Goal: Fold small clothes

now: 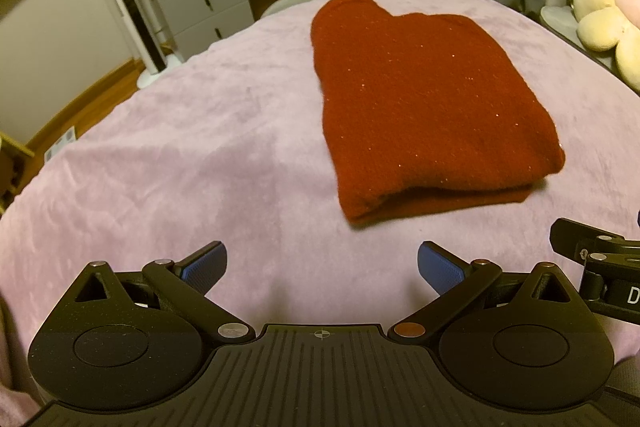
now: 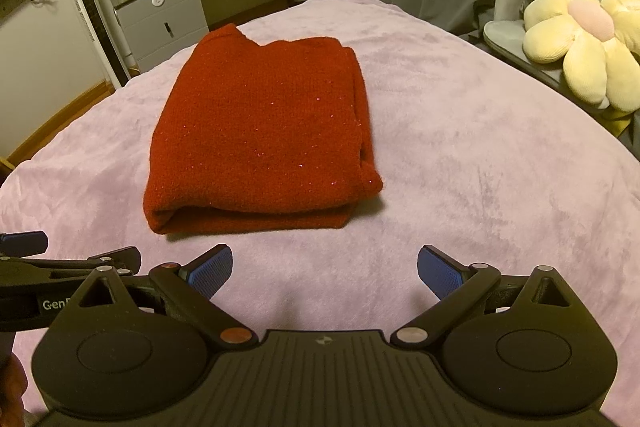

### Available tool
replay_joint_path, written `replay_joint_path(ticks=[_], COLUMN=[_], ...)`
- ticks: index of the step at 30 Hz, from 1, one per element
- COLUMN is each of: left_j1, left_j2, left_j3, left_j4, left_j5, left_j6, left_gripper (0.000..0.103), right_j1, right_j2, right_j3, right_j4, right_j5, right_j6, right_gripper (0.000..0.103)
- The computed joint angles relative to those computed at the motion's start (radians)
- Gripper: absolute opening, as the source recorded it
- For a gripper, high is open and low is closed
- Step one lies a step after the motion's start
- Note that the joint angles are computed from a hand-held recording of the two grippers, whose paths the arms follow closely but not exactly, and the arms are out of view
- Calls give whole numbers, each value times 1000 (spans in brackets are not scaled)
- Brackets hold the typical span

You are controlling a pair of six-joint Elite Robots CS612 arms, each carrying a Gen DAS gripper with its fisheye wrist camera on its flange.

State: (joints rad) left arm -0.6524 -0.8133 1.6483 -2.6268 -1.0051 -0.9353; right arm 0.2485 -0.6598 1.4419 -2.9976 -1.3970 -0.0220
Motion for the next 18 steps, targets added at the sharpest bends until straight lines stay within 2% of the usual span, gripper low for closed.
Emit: replay_joint_path(ticks=[18], left_j1=[-2], left_j2=[1], left_j3=[-2], left_j4=[7], left_j5=[1], left_j6=[-10], left_gripper=[103], right_j1=[1], right_j2=[1], right_j3=[2], right_j4=[-7], right_j5=[-7], right_j6=[-2], right_gripper=[99])
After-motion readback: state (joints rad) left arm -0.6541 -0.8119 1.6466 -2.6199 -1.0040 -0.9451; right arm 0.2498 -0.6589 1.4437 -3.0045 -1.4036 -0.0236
